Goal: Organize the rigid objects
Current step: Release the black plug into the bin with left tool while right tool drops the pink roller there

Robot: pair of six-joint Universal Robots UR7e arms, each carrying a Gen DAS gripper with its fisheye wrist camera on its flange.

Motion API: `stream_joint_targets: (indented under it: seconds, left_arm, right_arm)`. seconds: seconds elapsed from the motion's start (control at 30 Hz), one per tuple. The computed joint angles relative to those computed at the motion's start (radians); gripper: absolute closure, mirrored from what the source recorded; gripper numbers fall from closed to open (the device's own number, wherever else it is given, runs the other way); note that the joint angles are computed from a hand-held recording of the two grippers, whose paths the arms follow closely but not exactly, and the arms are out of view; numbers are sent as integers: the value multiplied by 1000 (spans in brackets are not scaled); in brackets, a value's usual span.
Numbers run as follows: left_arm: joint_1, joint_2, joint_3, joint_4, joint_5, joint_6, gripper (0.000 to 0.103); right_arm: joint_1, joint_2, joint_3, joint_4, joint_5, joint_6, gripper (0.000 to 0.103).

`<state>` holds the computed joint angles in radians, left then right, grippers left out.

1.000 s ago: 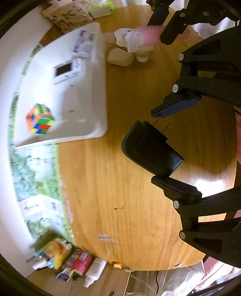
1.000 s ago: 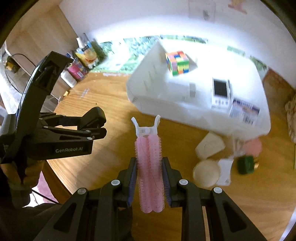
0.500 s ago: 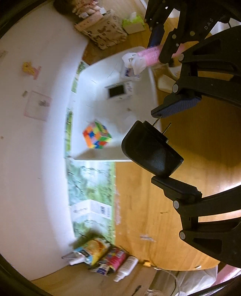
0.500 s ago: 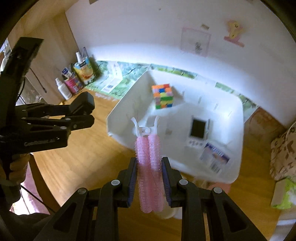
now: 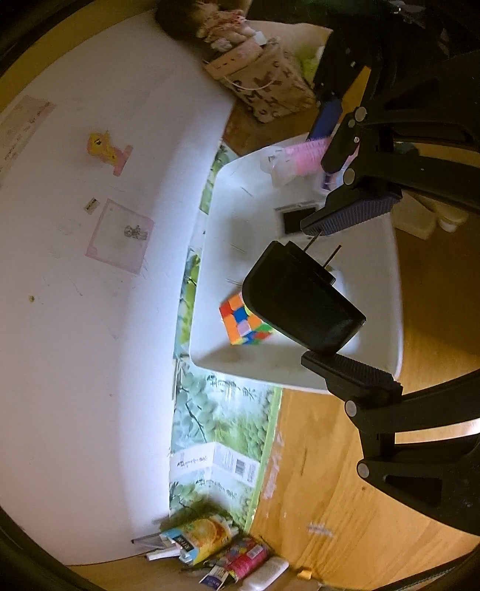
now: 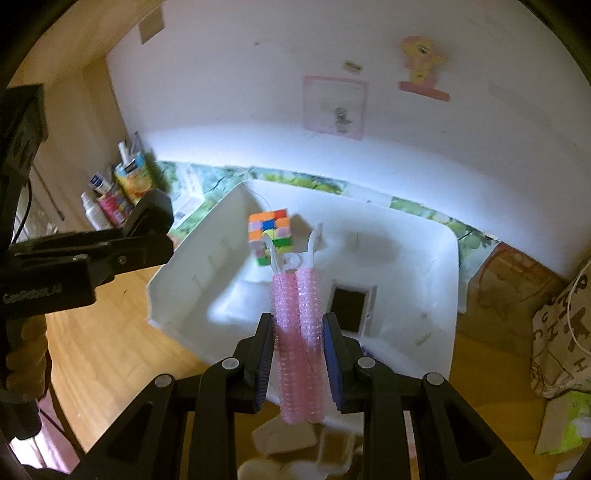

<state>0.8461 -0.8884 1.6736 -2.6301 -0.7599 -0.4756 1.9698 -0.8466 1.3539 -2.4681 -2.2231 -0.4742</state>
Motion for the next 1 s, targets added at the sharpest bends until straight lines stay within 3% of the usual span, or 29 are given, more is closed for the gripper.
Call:
stream_joint_targets:
  seconds: [0.3,0.67,0.7,0.8,0.93,1.0]
  left_arm:
    - [37,56,-41,-65,-38,-48,35]
    - [41,94,-70,-55,2,-82,34]
    - [42,95,-76,-33,2,-93,34]
    - [49,97,-92,17,-14,-121,34]
    - [41,91,-77,-26,-8,-113,20]
    - [33,85,-68,-53,-4,-99,19]
  right_arm:
    - [-51,2,33,-167,90,-95,77]
    - [-81,21,22,-170,125,-86,75]
    - [-82,20,22,-170,126,-83,73]
    - [-82,12,25,-161,130,-72,38]
    - [-72,0,35,-179,125,-81,37]
    - [-63,-7,42,-190,113,-83,36]
